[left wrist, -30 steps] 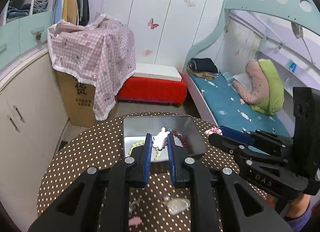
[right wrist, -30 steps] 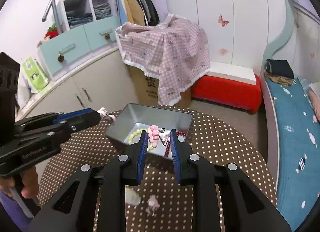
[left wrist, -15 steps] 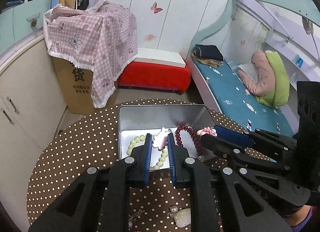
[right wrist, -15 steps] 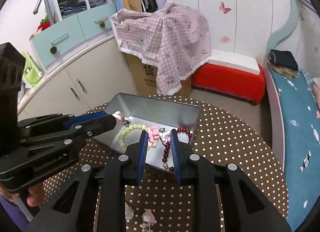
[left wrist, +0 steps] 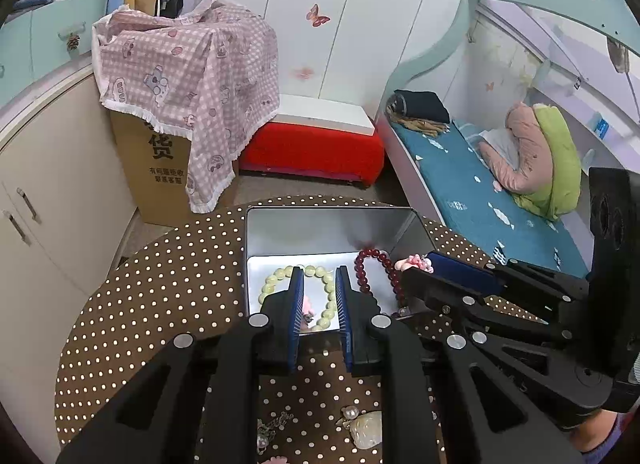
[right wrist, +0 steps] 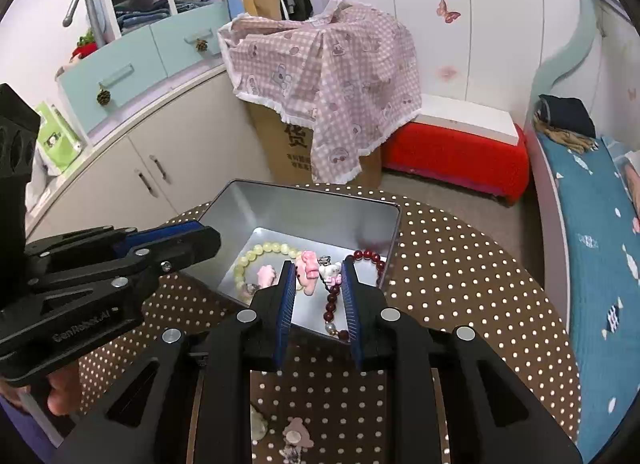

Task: Organize jewelry
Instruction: 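Place both charms into the grey box and open both tools, then grasp a pink charm with left tool while right tool grasps a silver charm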

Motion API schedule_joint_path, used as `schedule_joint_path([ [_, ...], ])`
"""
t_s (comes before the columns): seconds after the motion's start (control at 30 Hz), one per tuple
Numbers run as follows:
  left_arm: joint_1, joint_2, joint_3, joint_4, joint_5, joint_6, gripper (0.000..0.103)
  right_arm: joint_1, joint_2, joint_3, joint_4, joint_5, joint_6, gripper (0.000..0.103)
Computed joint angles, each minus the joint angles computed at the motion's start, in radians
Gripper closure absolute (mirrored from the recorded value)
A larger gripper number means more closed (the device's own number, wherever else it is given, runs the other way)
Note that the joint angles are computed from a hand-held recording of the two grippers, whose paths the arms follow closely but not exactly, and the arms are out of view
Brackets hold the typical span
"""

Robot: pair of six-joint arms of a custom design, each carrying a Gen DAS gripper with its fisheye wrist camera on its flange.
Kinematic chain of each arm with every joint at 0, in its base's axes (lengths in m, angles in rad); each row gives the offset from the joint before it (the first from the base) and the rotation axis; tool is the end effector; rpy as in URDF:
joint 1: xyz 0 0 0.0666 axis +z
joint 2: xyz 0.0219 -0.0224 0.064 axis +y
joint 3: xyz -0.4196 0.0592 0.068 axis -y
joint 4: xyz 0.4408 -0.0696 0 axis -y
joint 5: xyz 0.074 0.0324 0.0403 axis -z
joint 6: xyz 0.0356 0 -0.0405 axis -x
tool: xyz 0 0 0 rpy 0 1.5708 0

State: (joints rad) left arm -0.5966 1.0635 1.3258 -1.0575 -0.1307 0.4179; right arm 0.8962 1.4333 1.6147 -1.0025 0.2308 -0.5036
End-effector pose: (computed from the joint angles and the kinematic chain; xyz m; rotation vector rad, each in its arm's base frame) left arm 0.3164 -0.2098 0.5665 0.1491 2.3785 -0.3364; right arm 0.3435 0.4158 0.5554 -0.3604 2.3729 0.3951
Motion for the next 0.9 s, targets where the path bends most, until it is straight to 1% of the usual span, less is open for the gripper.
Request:
schedule_joint_path([
  [0.03, -0.002, -0.004, 0.000, -0.001, -0.012, 0.005, 0.073, 0.001, -0.004, -0.003, 0.000, 0.000, -0.002, 0.078],
  [0.07, -0.008, -0.013, -0.005, 0.002, -0.030, 0.012, 0.063, 0.003, -0.006, -0.003, -0.003, 0.001, -0.003, 0.078],
  [0.1, -0.010, -0.020, -0.006, 0.005, -0.036, 0.014, 0.062, 0.007, -0.007, -0.002, -0.004, 0.010, -0.004, 0.077],
  [0.13, -0.010, -0.026, -0.005, 0.004, -0.034, 0.017, 0.062, 0.009, -0.011, -0.003, -0.005, 0.016, -0.006, 0.071],
  [0.17, -0.010, -0.034, -0.006, 0.006, -0.030, 0.021, 0.059, 0.012, -0.016, -0.003, -0.007, 0.019, -0.010, 0.064],
  [0.2, -0.012, -0.040, -0.006, 0.007, -0.032, 0.024, 0.053, 0.016, -0.022, -0.004, -0.006, 0.024, -0.013, 0.061],
  [0.23, -0.016, -0.050, -0.006, 0.006, -0.046, 0.030, 0.052, 0.024, -0.031, -0.006, -0.002, 0.039, -0.012, 0.060],
  [0.3, -0.026, -0.067, -0.003, 0.002, -0.066, 0.030, 0.050, 0.033, -0.039, 0.003, -0.010, 0.051, -0.012, 0.060],
  [0.47, -0.059, -0.126, 0.001, -0.008, -0.121, 0.050, 0.043, 0.075, -0.078, 0.020, -0.012, 0.116, -0.001, 0.056],
  [0.53, -0.085, -0.157, -0.002, -0.017, -0.174, 0.058, 0.042, 0.091, -0.092, 0.025, -0.018, 0.142, 0.004, 0.051],
  [0.57, -0.094, -0.165, -0.002, -0.021, -0.186, 0.059, 0.042, 0.099, -0.099, 0.026, -0.022, 0.153, 0.007, 0.050],
  [0.67, -0.137, -0.200, -0.014, -0.042, -0.247, 0.082, 0.042, 0.129, -0.122, 0.023, -0.033, 0.192, 0.005, 0.048],
  [0.7, -0.156, -0.214, -0.021, -0.054, -0.274, 0.094, 0.042, 0.141, -0.132, 0.016, -0.038, 0.206, 0.003, 0.047],
  [0.8, -0.193, -0.241, -0.043, -0.091, -0.324, 0.129, 0.041, 0.167, -0.152, 0.001, -0.053, 0.236, -0.011, 0.045],
  [0.9, -0.213, -0.277, -0.081, -0.120, -0.332, 0.195, 0.038, 0.190, -0.179, -0.034, -0.069, 0.253, -0.040, 0.044],
])
